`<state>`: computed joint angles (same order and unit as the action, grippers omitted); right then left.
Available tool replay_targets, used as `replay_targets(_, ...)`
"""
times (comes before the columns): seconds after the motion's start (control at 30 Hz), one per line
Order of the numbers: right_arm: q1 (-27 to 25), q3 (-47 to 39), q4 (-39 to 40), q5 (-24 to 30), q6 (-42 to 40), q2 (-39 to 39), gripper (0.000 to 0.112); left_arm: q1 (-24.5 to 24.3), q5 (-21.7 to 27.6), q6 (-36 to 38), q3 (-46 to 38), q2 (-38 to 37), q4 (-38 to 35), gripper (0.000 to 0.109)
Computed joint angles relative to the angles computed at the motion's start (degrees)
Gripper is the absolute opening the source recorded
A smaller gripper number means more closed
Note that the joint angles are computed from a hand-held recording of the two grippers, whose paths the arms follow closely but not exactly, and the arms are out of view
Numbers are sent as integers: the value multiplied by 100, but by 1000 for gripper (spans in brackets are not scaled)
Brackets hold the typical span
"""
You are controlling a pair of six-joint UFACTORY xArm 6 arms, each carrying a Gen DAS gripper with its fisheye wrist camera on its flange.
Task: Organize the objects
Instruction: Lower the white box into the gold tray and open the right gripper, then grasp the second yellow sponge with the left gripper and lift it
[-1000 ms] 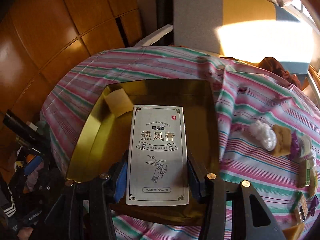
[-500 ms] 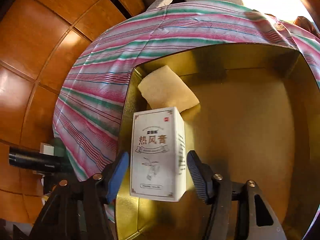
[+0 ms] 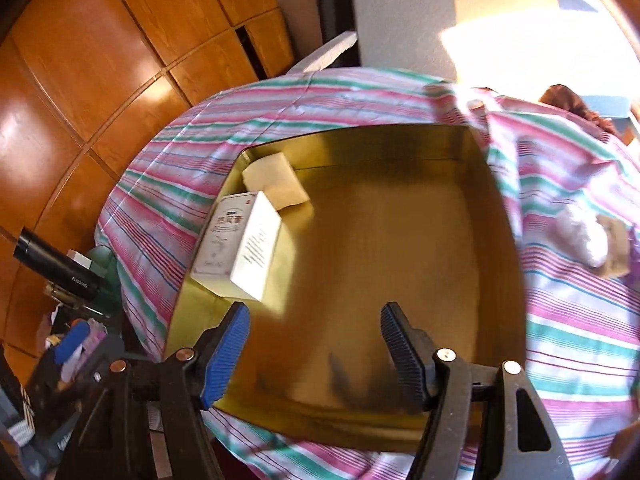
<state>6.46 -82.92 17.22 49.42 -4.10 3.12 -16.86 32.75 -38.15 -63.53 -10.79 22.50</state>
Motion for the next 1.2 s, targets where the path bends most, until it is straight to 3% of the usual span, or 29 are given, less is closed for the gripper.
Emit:
replay_targets(0.4,-1306,1474,-3,-545,-98,-1487,74,-627,170,439,-425,206,101,91)
replay_targets(0.57,-2170,1932,-198,-753,282,-1961,78,-932,208,704,-781,479,120,91)
replay_targets(0.83,-3750,2368,-196,-1121,947,-2374,82,-1467,100,1642,-1663,1171,-521,91)
replay_targets(0.93,-4186,2532,197,-1310,824,-2404,82,-1764,76,2303,-2112,1557,-951,91)
replay_targets(1.07,-4593,2859,1270,-1511,388,-2492,82,-2188,394,3402,-2995,2272,-1900,91)
replay_targets(1.13,-4755,2930,2260,-1513,-103,-2542,83,-2391,588,3756,-3492,2681,-2123,88)
replay_targets(1.2,-4845,2984,2772,-1544,-335,-2576,84,-2571,881,4193,-4060,3114,-2496,80)
